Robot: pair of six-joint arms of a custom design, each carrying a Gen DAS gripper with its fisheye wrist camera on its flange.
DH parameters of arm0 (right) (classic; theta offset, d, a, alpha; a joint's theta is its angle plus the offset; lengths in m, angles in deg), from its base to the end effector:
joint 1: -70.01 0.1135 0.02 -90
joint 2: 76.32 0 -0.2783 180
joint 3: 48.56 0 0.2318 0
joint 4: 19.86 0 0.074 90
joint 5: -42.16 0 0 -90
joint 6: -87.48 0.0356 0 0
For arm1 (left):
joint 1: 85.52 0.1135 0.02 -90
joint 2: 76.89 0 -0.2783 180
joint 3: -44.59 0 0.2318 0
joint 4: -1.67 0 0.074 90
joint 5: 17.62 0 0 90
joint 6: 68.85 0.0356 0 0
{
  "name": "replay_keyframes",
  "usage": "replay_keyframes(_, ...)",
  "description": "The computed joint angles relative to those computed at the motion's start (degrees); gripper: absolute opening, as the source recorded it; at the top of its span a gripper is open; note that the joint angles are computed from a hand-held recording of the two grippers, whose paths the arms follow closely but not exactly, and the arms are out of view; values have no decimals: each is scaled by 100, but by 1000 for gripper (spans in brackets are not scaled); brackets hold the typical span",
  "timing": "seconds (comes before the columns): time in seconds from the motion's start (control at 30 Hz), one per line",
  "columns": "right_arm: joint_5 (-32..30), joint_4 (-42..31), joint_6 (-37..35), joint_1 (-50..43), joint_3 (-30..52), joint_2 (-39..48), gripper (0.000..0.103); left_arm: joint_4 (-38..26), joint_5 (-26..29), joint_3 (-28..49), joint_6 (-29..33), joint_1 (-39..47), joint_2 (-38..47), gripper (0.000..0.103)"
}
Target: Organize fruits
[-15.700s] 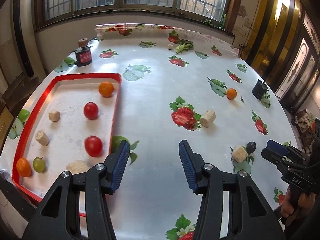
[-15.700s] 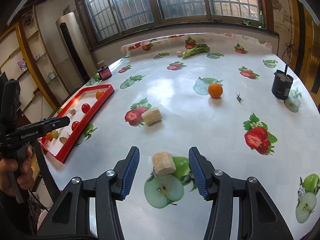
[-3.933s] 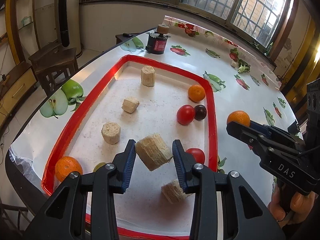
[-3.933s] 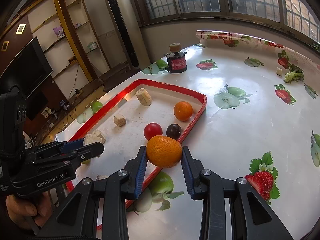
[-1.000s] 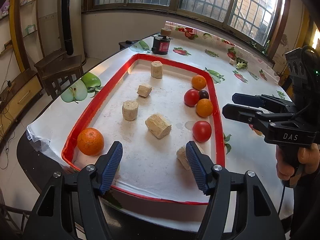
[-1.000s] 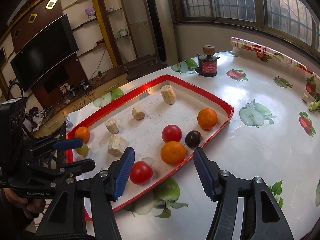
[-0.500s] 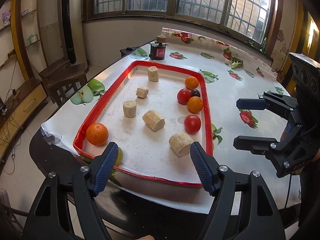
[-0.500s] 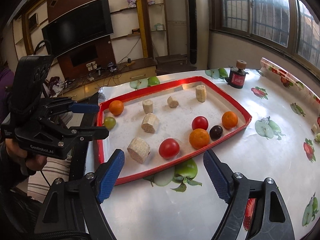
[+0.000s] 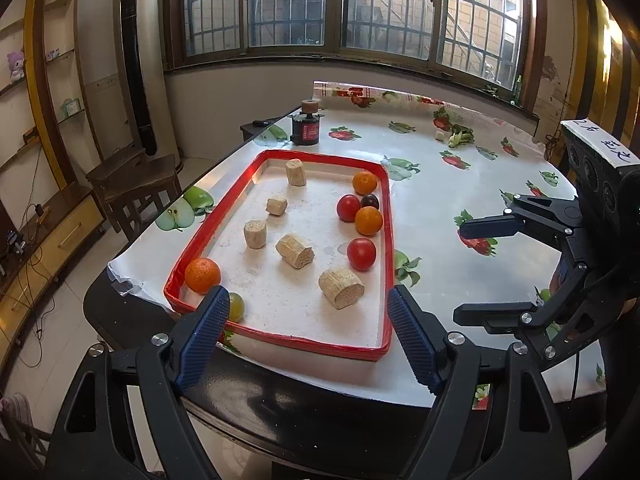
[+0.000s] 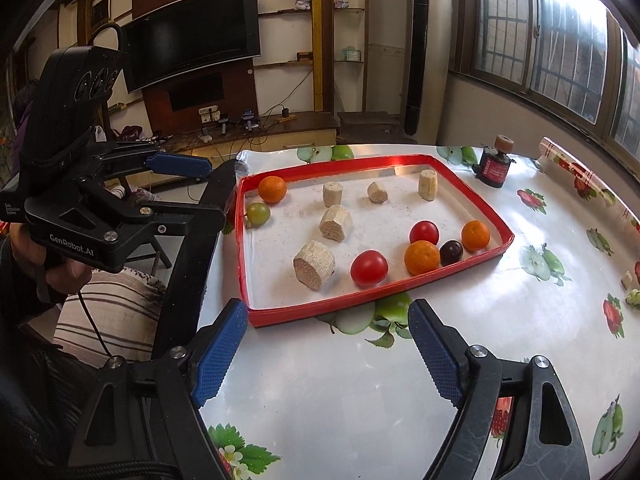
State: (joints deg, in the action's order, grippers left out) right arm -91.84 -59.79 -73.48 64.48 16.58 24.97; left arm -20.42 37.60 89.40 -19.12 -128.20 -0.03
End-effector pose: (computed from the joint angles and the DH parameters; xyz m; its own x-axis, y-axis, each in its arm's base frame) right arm 0.2867 -0.0029 0.1530 -0.2235 -0.6615 -0.7158 -0.9449 0.3272 -0.0074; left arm 0.1709 -0.1299 0.1778 -0.6557 -0.1175 -0.7458 -0.1477 0.9887 -0.0259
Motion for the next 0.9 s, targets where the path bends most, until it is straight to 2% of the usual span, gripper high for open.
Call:
replay_keyframes(0.4, -129, -116, -211, -195, -106, -145, 84, -406, -423, 184, -238, -458, 6, 81)
replay_keyframes(0.6, -167, -132, -243, -196, -127, -171, 84, -384, -325, 143, -239, -447, -104, 81)
replay_keyframes(0.9, -168, -76, -236, -150, -201, -241, 84, -250, -458, -48, -358, -438, -246, 81)
